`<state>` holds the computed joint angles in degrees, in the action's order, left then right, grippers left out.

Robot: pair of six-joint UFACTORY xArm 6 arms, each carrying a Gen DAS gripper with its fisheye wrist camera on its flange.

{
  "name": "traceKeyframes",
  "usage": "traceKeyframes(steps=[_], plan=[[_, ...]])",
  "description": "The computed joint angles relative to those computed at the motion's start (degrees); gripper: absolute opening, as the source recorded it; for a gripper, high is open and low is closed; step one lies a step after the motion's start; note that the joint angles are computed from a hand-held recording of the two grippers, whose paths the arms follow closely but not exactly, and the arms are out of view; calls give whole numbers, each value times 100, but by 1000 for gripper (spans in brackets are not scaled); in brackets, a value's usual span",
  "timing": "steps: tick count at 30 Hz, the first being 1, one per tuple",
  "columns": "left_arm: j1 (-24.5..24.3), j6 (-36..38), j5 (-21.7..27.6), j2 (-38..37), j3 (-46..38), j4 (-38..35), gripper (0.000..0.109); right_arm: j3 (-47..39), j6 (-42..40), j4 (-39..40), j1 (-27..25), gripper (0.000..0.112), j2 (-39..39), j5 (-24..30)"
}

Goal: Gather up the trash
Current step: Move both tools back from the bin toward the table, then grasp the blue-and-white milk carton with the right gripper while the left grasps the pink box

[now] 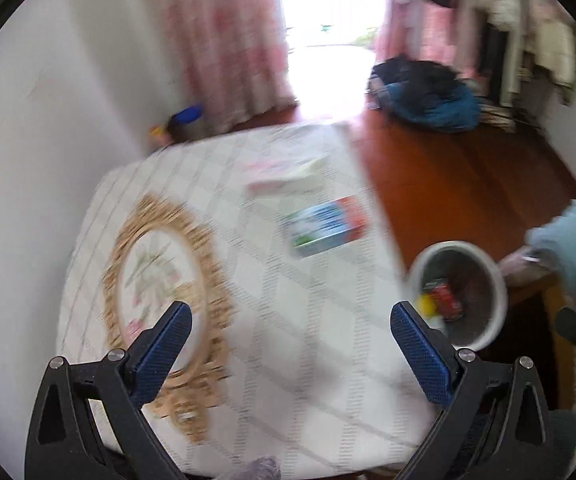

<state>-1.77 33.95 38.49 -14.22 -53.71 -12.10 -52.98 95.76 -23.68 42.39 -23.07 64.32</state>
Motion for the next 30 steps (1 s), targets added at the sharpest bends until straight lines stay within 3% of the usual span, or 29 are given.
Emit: traceKeyframes(steps=[5, 9, 18, 21, 23, 25, 28, 30], plan=[[761, -1056, -683, 1164, -323, 1292, 101, -1157, -814, 589, -408, 101, 1943, -1284], [1217, -1935, -777, 2078, -836, 2205, 101, -2522, -1259, 1095, -699, 101, 3543, -1628], [1522, -2069, -553, 2913, -1623, 2147, 102, -5466, -723, 1242, -1198, 101, 5988, -452], [1479, -2020, -535, 3057, -1778, 2135, 102, -5407, -501, 1430, -1341, 98, 6115, -873], [1431, -2030, -608, 3159, -1861, 2242, 102, -5507, -603, 1343, -1365, 76, 6193, -944], [1325, -2106, -553, 3280, -2045, 2347, 102, -5624, -813, 1371, -1369, 73, 6273, -916], [1201, -1868, -503, 3413, -2263, 2169, 101, -4982, -1140, 1510, -1419, 61, 5931, -1542], [1073, -1680, -533, 3440, -2331, 2102, 101, -4655, -1407, 1499, -1452, 60, 5685, -1685]])
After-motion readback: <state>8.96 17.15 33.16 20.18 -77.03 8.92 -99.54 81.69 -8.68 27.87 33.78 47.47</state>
